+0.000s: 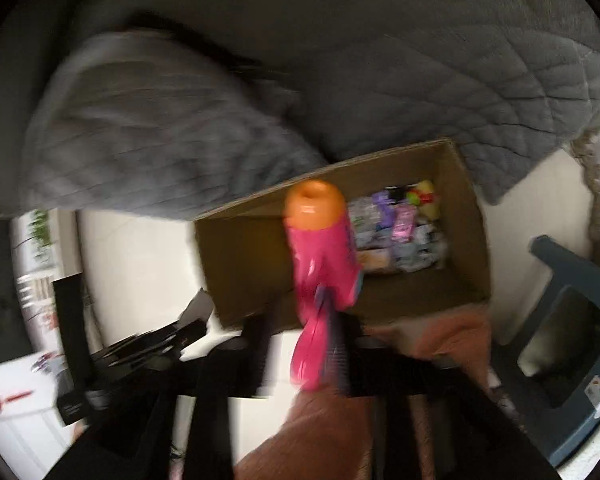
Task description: Collect trash
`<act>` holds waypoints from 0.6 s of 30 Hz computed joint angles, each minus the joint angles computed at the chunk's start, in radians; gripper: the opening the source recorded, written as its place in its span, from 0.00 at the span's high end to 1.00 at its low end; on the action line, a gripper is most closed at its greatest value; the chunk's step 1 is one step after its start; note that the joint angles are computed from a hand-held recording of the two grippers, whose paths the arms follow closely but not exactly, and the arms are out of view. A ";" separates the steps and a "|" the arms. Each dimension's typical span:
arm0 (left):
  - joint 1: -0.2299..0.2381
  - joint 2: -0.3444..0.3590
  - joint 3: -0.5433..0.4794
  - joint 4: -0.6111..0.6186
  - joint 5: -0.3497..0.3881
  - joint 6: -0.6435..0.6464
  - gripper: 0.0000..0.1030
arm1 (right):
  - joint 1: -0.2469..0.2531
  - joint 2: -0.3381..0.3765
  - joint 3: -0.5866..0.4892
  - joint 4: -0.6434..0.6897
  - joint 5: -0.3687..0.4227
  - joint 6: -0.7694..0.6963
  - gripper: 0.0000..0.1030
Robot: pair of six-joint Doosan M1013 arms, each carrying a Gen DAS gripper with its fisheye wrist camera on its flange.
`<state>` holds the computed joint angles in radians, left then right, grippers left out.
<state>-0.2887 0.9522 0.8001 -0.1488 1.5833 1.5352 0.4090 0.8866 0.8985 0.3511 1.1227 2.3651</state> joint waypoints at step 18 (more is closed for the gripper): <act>0.004 -0.056 -0.155 0.055 0.057 -0.029 0.24 | 0.013 -0.035 -0.199 -0.248 0.207 -0.067 0.13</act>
